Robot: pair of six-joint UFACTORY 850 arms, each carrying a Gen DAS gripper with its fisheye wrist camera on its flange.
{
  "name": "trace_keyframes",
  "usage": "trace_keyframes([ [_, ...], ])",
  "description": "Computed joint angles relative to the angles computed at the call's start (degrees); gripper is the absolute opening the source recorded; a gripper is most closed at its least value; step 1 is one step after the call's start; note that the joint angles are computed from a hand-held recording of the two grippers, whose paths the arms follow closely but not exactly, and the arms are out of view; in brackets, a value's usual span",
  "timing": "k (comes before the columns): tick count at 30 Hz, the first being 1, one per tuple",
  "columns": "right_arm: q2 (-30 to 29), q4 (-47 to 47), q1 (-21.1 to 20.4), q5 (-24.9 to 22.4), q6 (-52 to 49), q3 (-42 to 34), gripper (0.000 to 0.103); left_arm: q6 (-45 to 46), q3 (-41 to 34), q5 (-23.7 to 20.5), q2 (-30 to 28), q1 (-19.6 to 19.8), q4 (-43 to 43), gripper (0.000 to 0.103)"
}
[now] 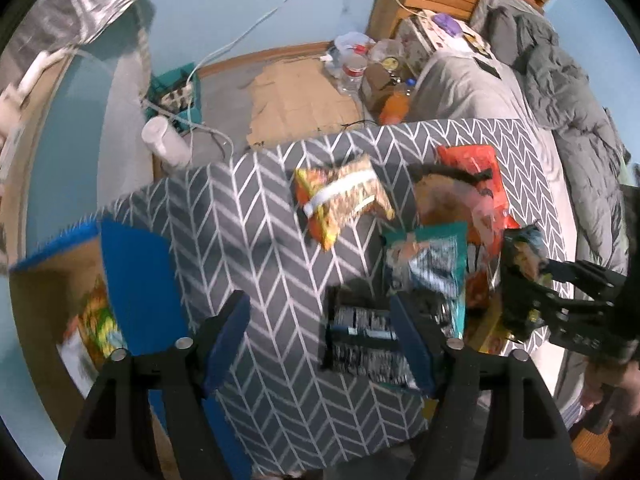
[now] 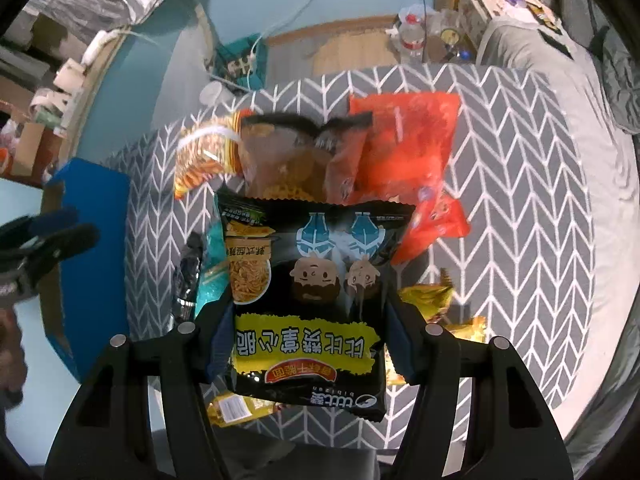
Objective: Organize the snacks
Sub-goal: 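Grasp the white-striped cracker bag with the left gripper while the right grasps the black-and-yellow bag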
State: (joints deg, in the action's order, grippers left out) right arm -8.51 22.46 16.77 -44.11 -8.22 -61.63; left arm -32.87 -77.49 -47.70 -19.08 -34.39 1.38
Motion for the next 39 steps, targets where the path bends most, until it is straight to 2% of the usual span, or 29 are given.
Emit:
trace_keyframes([
  [6, 1.39, 0.58, -1.37, 1.73, 0.08, 0.27, 0.064, 9.93, -5.43, 0.70, -5.20, 2.58, -2.07, 0.078],
  [12, 1.26, -2.04, -1.39, 4.79, 3.47, 0.53, 0.064, 22.52, -10.98, -0.21, -10.01, 1.98, 0.14, 0.081],
  [22, -1.13, -3.87, -1.76, 5.57, 6.22, -1.80, 0.064, 43.39, -18.86, -5.31, -17.28, 2.22, -7.51, 0.081],
  [29, -0.66, -4.46, -1.62, 5.44, 7.46, -1.79, 0.064, 47.73, -23.01, -9.89, -22.37, 2.46, -6.66, 0.081],
  [36, -0.69, -4.48, -1.33, 5.00, 7.75, -1.86, 0.064, 47.47, -21.38, -8.51, -23.03, 2.76, -6.92, 0.081],
  [37, -0.69, -4.24, -1.31, 4.93, 7.69, -1.90, 0.064, 47.19, -21.01, -8.37, -22.98, 2.68, -6.39, 0.079],
  [39, -0.83, -4.01, -1.34, 4.92, 7.32, -2.08, 0.064, 46.36, -20.56, -8.65, -23.02, 2.74, -5.91, 0.059],
])
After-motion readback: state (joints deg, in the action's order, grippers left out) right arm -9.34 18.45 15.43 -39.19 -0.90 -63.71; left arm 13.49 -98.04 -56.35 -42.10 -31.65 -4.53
